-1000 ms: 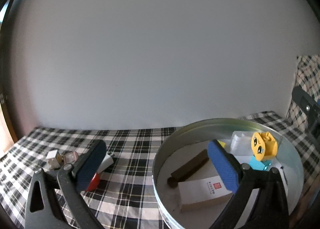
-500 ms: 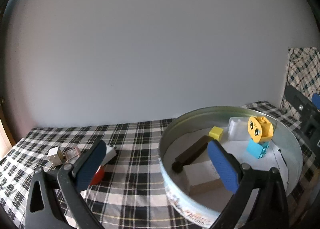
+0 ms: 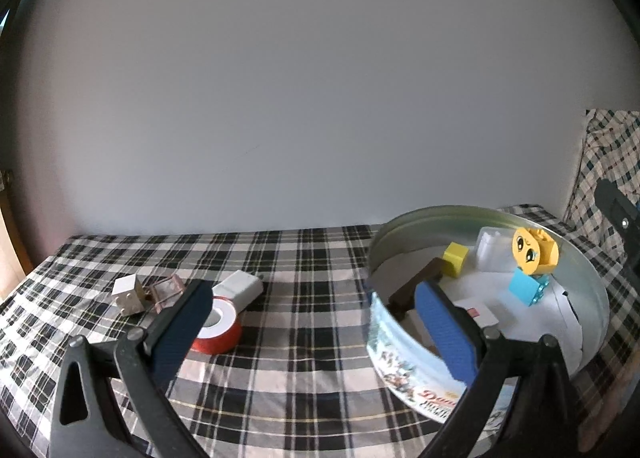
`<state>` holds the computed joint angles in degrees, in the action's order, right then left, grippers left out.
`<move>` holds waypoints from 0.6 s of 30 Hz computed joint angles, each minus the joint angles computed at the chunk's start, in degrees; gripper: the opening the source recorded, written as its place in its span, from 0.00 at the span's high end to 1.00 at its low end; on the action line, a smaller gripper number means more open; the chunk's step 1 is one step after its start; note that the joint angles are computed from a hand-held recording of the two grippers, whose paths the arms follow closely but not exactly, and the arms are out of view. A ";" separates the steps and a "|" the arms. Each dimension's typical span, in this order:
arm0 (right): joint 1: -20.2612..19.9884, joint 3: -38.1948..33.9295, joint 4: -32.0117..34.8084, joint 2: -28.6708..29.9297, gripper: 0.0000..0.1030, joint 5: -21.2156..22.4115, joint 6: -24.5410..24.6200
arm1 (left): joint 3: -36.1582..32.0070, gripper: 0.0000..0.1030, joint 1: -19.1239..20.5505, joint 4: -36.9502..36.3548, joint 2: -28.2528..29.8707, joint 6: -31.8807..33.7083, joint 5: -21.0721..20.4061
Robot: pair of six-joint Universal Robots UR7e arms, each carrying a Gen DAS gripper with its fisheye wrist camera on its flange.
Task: Organize rigid objects
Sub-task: 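Withdraw both open tools from the tin toward the remaining items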
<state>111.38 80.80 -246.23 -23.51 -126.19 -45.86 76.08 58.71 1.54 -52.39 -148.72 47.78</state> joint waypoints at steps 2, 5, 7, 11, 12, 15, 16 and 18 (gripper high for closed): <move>0.37 0.46 1.49 0.05 0.12 -0.17 2.91 | -0.22 0.01 0.26 0.59 -0.20 -0.44 -0.04; 1.03 0.18 3.95 0.73 0.12 -0.25 5.67 | -0.28 0.01 0.82 0.75 -0.77 -0.47 -0.17; 1.50 -0.88 5.00 1.75 0.12 -0.07 5.68 | -0.14 0.01 1.27 0.72 -1.32 -0.32 -0.15; 2.33 -3.18 7.14 3.79 0.12 0.48 6.13 | -0.45 0.01 2.49 1.21 -2.30 -0.33 -0.07; 2.45 -3.56 7.78 4.09 0.12 0.59 6.57 | -0.83 0.01 2.86 1.67 -2.44 -0.54 -0.10; 2.88 -4.91 10.12 5.15 0.12 0.88 7.61 | -2.01 0.01 3.66 2.89 -2.47 -1.22 -0.42; 3.04 -5.57 10.86 5.61 0.12 1.01 7.74 | -2.44 0.01 3.98 3.31 -2.49 -1.46 -0.57; 3.24 -6.41 11.78 6.28 0.11 1.37 7.88 | -2.96 0.01 4.48 3.98 -2.65 -2.00 -0.70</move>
